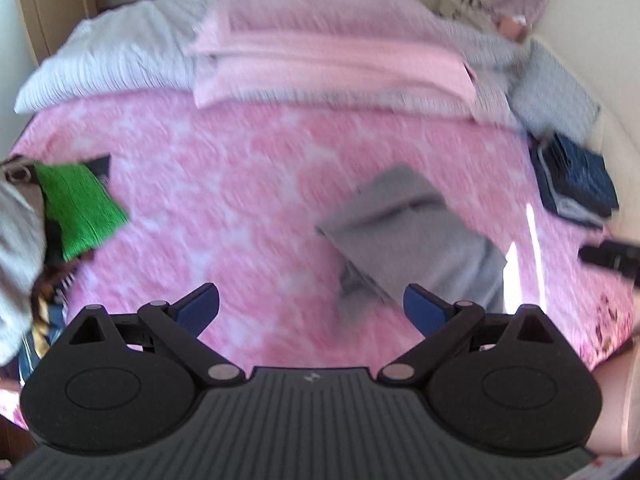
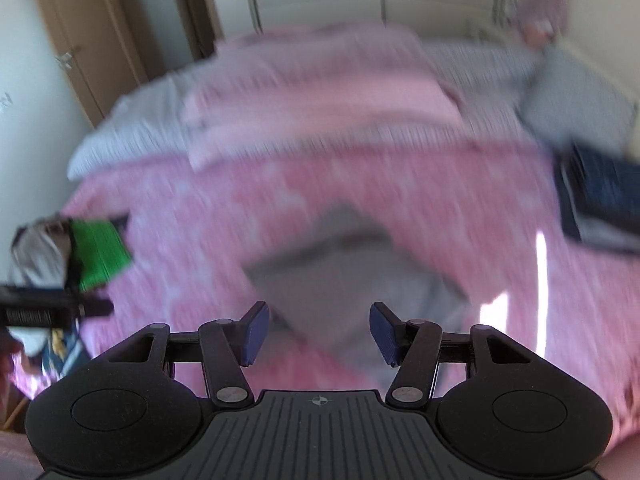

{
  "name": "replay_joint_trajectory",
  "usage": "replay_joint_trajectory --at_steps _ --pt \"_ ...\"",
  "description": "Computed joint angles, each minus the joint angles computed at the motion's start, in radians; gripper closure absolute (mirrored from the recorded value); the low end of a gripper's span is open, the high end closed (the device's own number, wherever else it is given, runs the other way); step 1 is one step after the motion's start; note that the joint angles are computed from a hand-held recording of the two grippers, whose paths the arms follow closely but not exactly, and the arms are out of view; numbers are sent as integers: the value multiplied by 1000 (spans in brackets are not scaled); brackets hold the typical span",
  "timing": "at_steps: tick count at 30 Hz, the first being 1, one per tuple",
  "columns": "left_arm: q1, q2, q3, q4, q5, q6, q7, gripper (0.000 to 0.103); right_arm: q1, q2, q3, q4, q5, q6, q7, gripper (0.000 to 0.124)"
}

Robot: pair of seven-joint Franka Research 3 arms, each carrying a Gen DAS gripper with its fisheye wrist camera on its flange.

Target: Fold clothes

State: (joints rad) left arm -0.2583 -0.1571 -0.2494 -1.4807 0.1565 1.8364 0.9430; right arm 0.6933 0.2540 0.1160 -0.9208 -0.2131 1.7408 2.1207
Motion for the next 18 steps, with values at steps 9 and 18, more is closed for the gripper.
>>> replay_joint_trajectory --at_steps 9,18 --pt "-53 75 -36 113 29 -82 46 6 -15 -55 28 -78 5 -25 74 71" --pt "-47 110 -11 150 -17 -64 183 6 73 73 -3 119 -75 -149 178 71"
